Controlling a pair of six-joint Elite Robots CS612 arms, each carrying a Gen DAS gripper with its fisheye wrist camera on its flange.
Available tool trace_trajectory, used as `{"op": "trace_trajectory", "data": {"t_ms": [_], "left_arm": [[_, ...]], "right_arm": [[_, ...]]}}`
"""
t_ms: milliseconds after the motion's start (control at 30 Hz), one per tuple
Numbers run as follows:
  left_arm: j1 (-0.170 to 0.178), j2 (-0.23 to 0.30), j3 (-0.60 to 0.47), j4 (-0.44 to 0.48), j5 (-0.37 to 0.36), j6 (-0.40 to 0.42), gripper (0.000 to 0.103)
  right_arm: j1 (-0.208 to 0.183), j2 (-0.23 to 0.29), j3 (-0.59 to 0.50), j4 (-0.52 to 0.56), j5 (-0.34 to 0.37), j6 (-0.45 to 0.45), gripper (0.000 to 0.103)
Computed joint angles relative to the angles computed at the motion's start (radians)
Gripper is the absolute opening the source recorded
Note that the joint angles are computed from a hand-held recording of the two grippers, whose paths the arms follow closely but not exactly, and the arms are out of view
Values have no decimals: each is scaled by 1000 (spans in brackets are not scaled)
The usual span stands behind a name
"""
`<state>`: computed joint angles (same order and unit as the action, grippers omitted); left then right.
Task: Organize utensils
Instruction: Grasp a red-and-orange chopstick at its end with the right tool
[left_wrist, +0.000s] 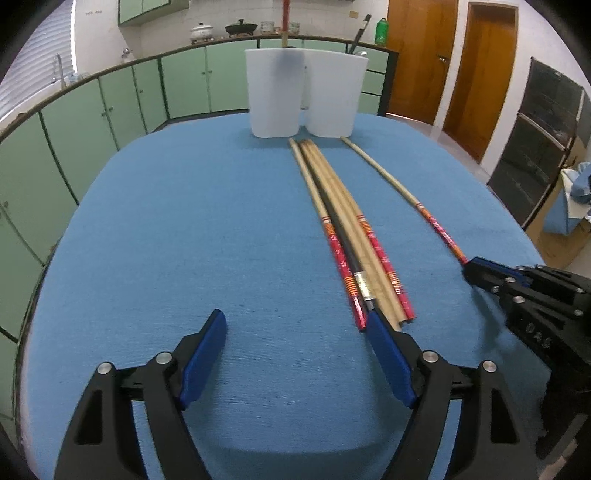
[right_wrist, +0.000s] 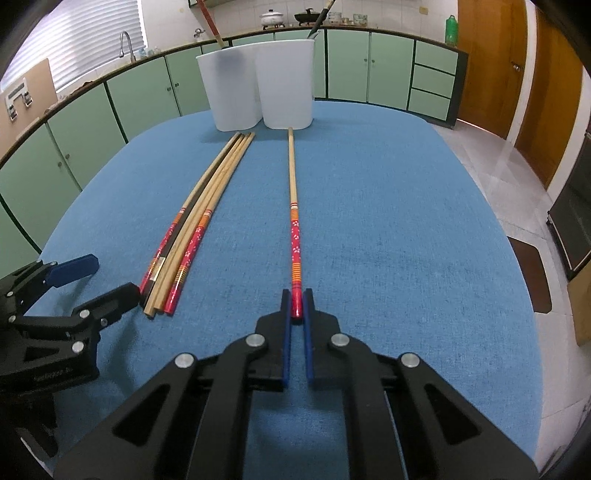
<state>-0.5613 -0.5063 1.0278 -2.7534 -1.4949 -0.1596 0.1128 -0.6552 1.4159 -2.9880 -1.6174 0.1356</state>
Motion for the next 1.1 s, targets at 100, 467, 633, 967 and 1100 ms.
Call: {"op": "trace_trajectory", "data": {"t_ms": [100, 467, 633, 967, 1100], "left_arm": [[1, -4, 6, 4, 28, -14, 77], [7, -19, 38, -27, 4, -5, 77], [2, -16, 30, -20, -19, 13, 77], [-6, -1, -2, 20, 35, 7, 77], [0, -11, 19, 5, 58, -12, 77]], "right_arm": [[-1, -2, 3, -2, 4, -3, 6], [-11, -22, 49, -45, 48, -27, 19], [-5, -20, 41, -34, 37, -40, 22], [-10, -20, 42, -35, 53, -26, 20], [-14, -22, 47, -39, 66, -30, 20]]}}
